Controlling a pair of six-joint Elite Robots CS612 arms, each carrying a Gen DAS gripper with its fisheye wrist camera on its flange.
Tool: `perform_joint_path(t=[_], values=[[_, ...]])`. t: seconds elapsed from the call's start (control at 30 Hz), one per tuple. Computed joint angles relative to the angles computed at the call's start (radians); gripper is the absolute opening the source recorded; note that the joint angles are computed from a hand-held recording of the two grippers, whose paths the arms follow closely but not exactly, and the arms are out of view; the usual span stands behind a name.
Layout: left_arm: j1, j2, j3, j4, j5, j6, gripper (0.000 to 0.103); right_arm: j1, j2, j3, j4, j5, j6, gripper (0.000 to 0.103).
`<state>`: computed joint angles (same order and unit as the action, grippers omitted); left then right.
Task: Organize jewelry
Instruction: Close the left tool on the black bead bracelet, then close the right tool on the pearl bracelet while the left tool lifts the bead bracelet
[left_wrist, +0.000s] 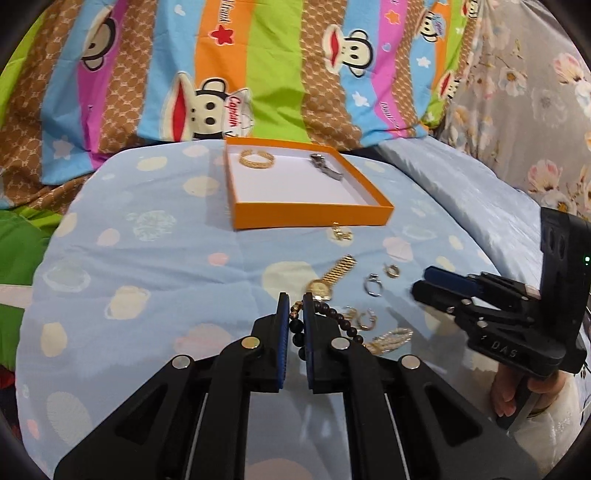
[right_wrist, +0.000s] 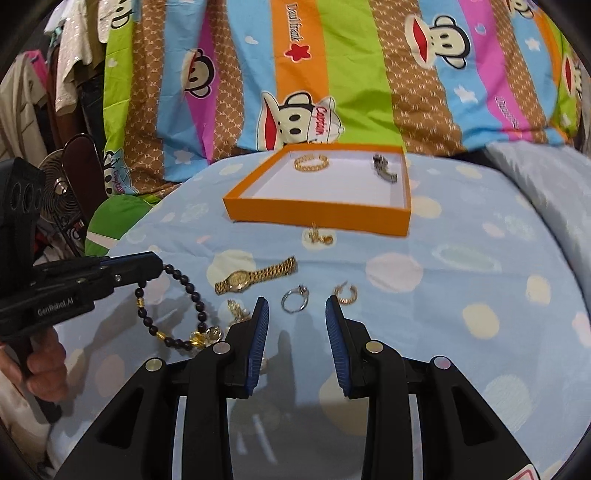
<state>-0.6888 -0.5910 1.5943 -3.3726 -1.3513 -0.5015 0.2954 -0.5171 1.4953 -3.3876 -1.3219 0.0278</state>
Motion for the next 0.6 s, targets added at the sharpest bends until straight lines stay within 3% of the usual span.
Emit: perform_joint_path(t=[0.13, 0.3, 0.6], values=[[0.011, -0.005, 0.016, -0.023, 0.011, -0.027, 0.006, -0.012, -0.001, 0.004, 0.015, 0.069, 0.029, 0.032], [0.009, -0.007, 0.015, 0.003, 0.055, -0.03, 0.006, -0.009, -0.006, 0.016, 0.015, 0.157, -0.031, 0.032], [0.01, -0.001, 0.004, 0.041, 0.057, -0.035, 0.007, 0.021, -0.01, -0.005, 0.161, 0.148, -0.202, 0.037]])
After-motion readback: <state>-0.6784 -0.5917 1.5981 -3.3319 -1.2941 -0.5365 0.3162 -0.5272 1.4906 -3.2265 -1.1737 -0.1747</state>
